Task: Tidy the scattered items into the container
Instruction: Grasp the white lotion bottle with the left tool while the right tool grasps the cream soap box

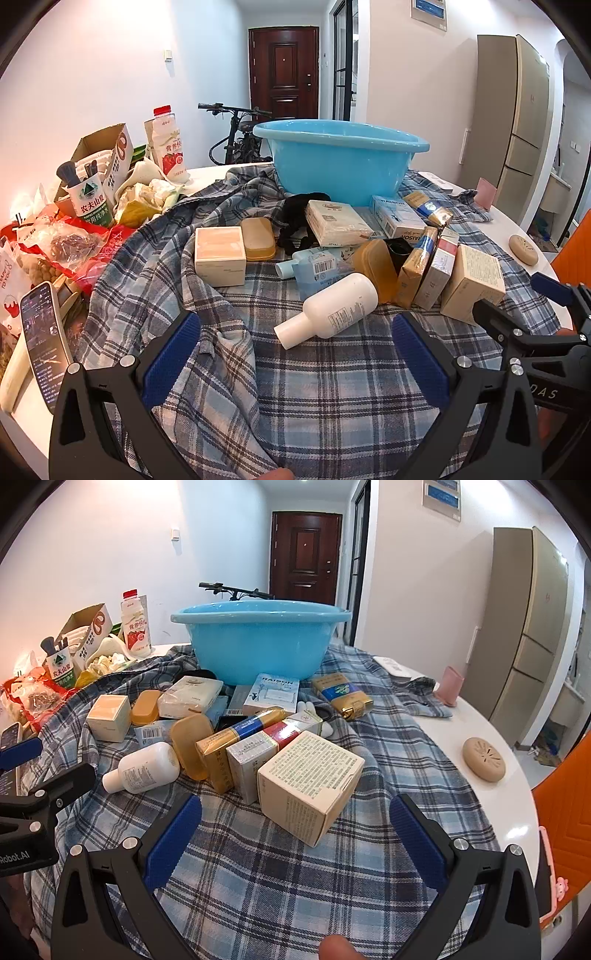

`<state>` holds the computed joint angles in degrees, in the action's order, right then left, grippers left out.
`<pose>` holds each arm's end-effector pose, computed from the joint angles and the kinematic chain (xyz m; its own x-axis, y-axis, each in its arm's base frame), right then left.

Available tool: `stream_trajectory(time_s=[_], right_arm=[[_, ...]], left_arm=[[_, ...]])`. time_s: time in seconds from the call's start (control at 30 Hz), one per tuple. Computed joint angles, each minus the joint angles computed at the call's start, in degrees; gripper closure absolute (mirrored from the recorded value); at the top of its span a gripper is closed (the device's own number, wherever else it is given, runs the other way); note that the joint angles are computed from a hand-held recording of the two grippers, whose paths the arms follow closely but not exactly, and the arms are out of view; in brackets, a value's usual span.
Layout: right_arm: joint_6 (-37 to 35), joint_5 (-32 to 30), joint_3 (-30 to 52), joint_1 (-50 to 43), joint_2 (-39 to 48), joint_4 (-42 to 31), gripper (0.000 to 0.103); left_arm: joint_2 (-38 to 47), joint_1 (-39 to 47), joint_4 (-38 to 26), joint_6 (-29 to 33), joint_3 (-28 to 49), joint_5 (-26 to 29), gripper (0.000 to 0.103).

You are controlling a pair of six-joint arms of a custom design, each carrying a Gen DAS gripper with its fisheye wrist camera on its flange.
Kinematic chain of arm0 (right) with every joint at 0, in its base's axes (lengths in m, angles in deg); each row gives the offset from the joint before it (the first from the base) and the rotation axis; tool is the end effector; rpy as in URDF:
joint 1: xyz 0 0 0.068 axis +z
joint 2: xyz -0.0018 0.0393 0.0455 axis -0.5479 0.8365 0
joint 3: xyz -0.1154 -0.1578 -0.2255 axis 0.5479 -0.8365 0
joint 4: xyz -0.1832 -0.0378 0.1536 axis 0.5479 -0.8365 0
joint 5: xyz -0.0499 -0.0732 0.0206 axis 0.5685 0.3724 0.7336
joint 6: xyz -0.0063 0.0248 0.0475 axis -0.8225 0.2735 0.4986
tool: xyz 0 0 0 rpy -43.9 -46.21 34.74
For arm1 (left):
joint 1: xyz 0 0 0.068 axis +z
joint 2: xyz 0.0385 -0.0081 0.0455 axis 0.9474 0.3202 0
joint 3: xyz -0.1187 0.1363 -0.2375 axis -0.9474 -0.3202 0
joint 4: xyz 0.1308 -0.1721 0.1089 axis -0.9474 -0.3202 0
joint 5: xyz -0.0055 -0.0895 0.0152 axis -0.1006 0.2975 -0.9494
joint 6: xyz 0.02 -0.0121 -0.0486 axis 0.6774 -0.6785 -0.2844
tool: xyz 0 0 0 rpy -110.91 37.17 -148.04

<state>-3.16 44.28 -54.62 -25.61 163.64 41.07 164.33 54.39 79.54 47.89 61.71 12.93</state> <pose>0.2555 0.0331 0.0826 -0.6334 -0.1152 -0.7652 -0.1320 0.9904 -0.0398 0.2508 -0.0685 0.0916 -0.6462 0.0011 -0.7632 0.0096 0.9999 -0.0066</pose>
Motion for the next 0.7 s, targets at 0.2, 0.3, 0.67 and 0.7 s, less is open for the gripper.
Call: stream_trajectory(time_s=[0.2, 0.3, 0.67, 0.7], right_arm=[[-1.0, -4.2, 3.4, -3.0, 2.2, -2.7, 0.0], [-3.6, -6.0, 7.2, -4.2, 3.7, -6.2, 0.0], [-7.0, -7.1, 15.7, -5.5, 9.2, -13.4, 0.0], [-7.0, -7.2, 16.0, -5.6, 9.4, -13.6, 0.0]], left_arm=[[0.8, 0.2, -0.1, 0.2, 0.7, 0.5, 0.0], [1.3, 0.1, -0.3, 0.5, 1.1, 0.5, 0.0], [3.3, 1.7, 0.2, 0.8, 1.8, 1.5, 0.0], [3.5, 1.6, 0.2, 0.8, 1.9, 1.5, 0.0]])
